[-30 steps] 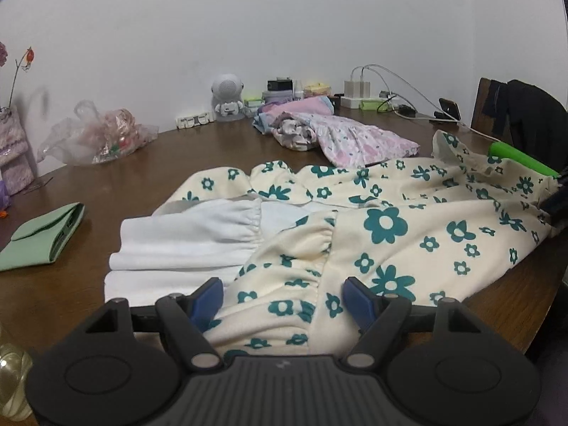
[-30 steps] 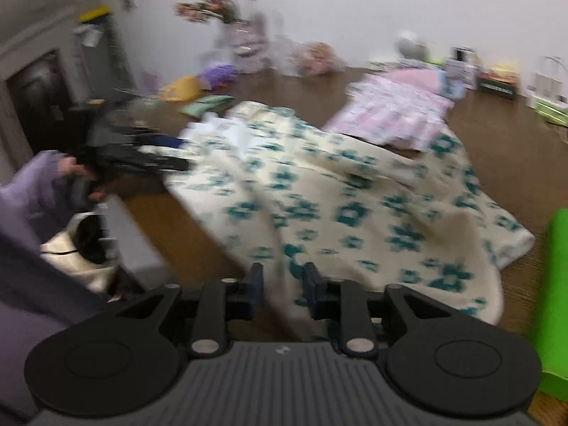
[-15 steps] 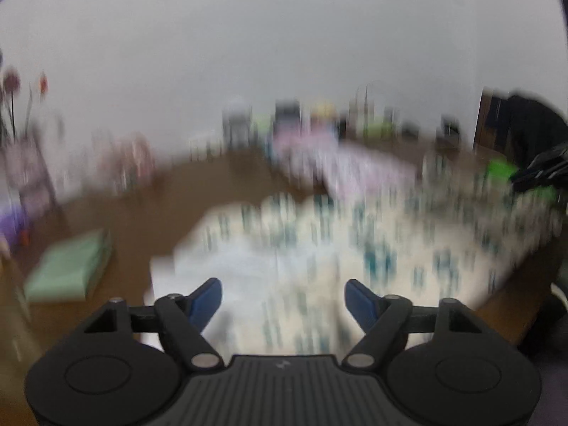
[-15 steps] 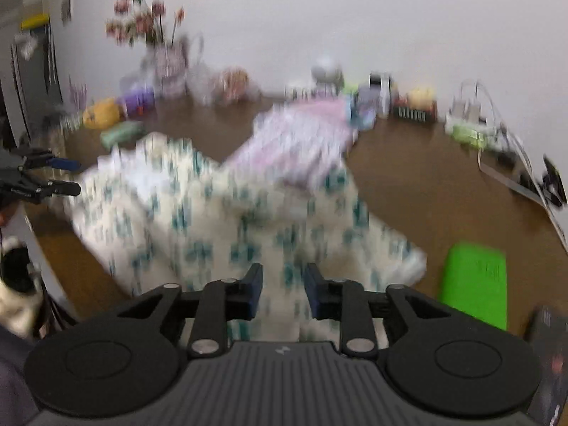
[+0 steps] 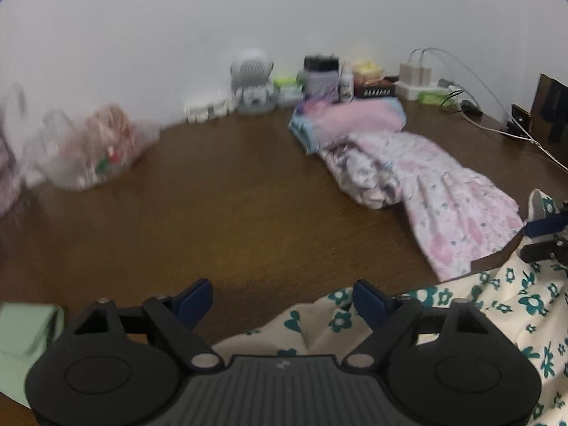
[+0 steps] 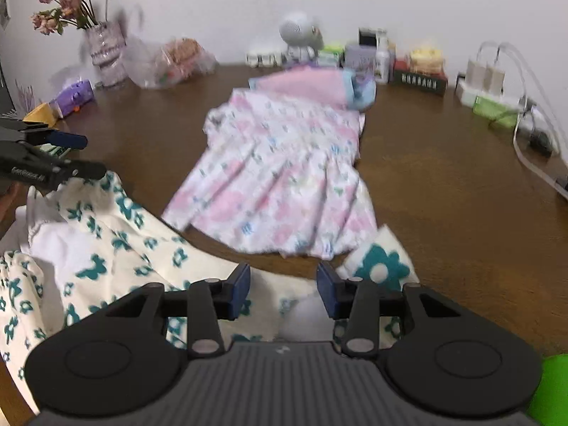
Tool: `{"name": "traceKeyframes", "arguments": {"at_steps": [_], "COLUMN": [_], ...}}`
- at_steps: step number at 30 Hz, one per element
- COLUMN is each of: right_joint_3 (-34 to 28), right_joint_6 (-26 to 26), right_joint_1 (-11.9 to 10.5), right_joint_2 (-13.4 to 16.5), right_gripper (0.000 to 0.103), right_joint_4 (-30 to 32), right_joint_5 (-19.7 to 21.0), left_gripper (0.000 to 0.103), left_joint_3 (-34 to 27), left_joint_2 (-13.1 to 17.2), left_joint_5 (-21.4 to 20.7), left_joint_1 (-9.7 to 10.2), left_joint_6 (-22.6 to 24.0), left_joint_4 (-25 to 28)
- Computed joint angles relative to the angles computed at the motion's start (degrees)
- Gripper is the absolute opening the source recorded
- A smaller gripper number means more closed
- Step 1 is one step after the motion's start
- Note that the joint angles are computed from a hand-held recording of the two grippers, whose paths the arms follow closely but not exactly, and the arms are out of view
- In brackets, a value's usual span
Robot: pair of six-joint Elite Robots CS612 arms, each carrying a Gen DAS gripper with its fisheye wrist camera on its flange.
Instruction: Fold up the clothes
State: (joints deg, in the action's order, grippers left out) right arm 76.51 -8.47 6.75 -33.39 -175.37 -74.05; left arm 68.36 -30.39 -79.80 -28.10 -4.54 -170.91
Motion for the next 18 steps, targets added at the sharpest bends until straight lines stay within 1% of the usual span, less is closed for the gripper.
{"name": "traceKeyframes", "arguments": {"at_steps": [1, 2, 3, 4, 5, 6, 7, 8, 10, 14, 18], "right_joint_3": [0.2, 0.4, 0.7, 1.0, 1.2, 1.5, 1.9, 2.3, 3.3, 6.9, 12.4], "right_joint_6": [-0.1, -0.5, -1.1, -1.8, -2.4, -3.1, -3.2, -2.7, -1.9, -1.2, -2.2], "right_joint_1": [-0.2, -0.3, -0.2, -0.1, 0.0, 0.1, 0.1, 0.0, -0.1, -0.6, -1.5], "right_joint_2": [0.1, -0.1, -0.2, -0.3, -0.5, -0.6, -0.7, -0.9, -1.3, -3.1, -5.6], "right_gripper": [0.042, 0.041, 0.039, 0.031, 0.025, 0.01, 0.004, 0.004, 0.002, 0.002, 0.002], "right_joint_4": [-0.2, -0.2, -0.4, -0.6, -0.8, -1.0, -1.3, -1.6, -3.4, -10.1, -18.0], "right_joint_5": [0.8, 1.1, 0.5, -0.2, -0.8, -1.4, -1.2, -0.6, -0.6, 0.8, 2.6], "left_gripper": [0.076, 0.067, 0.053, 0.044, 0.025, 0.014, 0.012, 0.007, 0.006, 0.006, 0.005], "left_joint_3": [0.0, 0.2, 0.6, 1.2, 1.7, 2.0, 2.4, 2.7, 4.3, 10.7, 17.7], "left_joint_2": [0.1, 0.2, 0.1, -0.1, -0.3, -0.4, -0.6, -0.9, -1.7, -4.6, -7.2], "left_joint_5": [-1.0, -1.8, -2.6, -3.5, -4.6, -4.8, -4.2, -3.0, -1.3, 0.4, 3.2], "left_joint_1": [0.14, 0.22, 0.29, 0.35, 0.43, 0.35, 0.12, -0.19, -0.74, -1.89, -3.58], "left_joint_6": [0.3, 0.8, 1.4, 1.9, 2.2, 2.5, 3.0, 3.6, 4.3, 3.2, 1.4], "left_joint_4": [0.3, 0.3, -0.1, -0.8, -1.4, -1.8, -2.1, -2.3, -4.1, -12.6, -20.7]}}
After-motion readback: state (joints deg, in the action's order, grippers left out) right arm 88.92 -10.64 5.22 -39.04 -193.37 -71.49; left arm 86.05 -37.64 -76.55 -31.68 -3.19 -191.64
